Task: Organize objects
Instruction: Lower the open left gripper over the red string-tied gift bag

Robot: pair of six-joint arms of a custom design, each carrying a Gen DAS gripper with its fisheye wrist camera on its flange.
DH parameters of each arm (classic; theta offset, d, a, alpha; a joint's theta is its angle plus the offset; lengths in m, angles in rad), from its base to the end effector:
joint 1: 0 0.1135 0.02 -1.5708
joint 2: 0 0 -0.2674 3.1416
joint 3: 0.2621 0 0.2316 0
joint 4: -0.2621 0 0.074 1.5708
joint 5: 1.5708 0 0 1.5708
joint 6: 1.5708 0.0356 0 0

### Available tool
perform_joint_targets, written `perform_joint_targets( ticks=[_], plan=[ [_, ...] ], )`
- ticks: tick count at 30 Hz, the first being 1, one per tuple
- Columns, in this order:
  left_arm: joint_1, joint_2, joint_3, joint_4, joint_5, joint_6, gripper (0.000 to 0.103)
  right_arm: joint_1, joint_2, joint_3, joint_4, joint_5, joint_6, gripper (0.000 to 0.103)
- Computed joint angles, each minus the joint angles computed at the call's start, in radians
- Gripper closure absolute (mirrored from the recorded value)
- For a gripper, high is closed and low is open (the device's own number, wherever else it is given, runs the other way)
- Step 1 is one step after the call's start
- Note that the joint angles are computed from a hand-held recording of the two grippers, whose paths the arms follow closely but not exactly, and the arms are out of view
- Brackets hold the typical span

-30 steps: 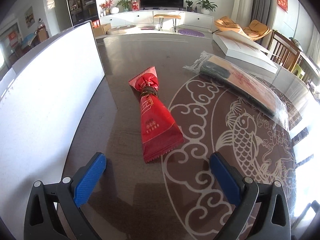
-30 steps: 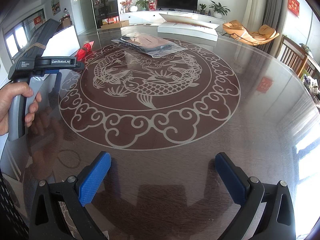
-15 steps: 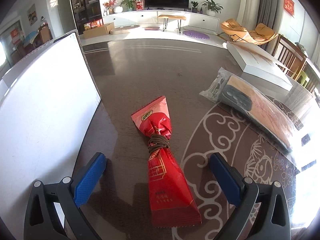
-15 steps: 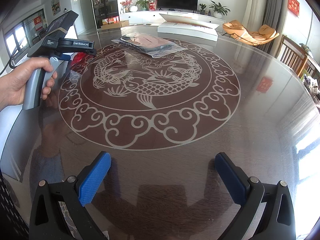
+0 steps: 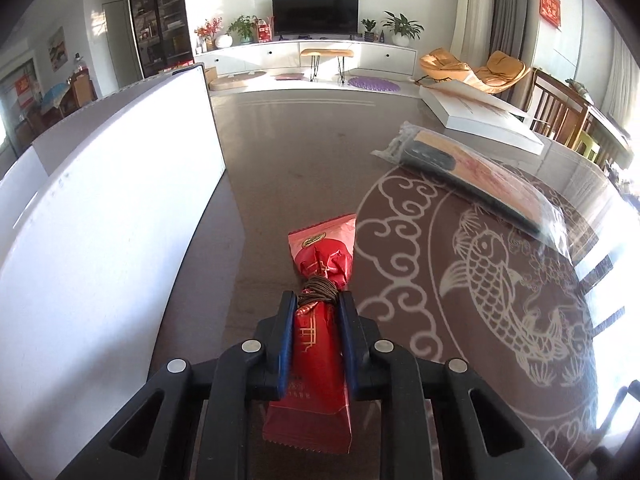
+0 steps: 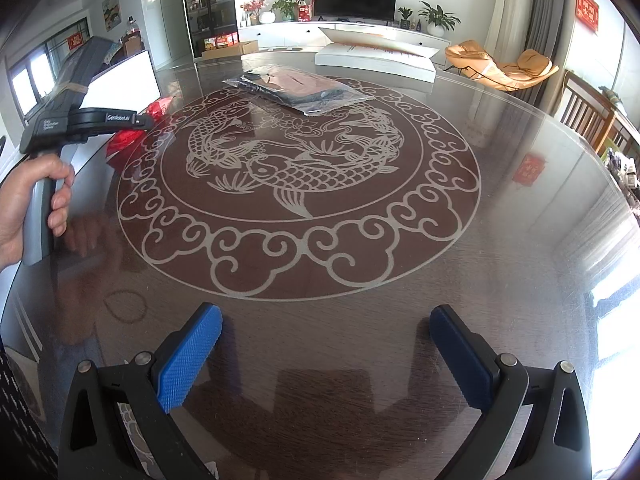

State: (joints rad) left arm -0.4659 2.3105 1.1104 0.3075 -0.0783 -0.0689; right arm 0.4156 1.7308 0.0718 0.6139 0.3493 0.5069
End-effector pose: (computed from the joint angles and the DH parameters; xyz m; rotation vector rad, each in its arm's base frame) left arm 0.3639 -0.1799 0.0390 0.4526 2.4226 -0.1366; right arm 0.1482 0.0521 0.0564 0.2345 2.5114 -0.0964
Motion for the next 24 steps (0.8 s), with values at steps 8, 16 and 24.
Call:
perform_joint_targets(
  ticks=[8, 16, 24],
  plan=[
    [-0.067, -0.187, -0.428, 0.230, -0.006, -0.016, 0.083, 0.000, 0.002, 0.000, 0.001, 0.000, 0.000, 0.000],
    [-0.060, -0.188, -0.443, 0.221, -0.081, -0.062, 0.026, 0.000, 0.002, 0.000, 0.001, 0.000, 0.000, 0.000],
    [-0.052, -0.168, -0.417, 0.181, -0.021, -0.052, 0.002, 0.000, 0.002, 0.001, 0.001, 0.000, 0.000, 0.000]
  ],
)
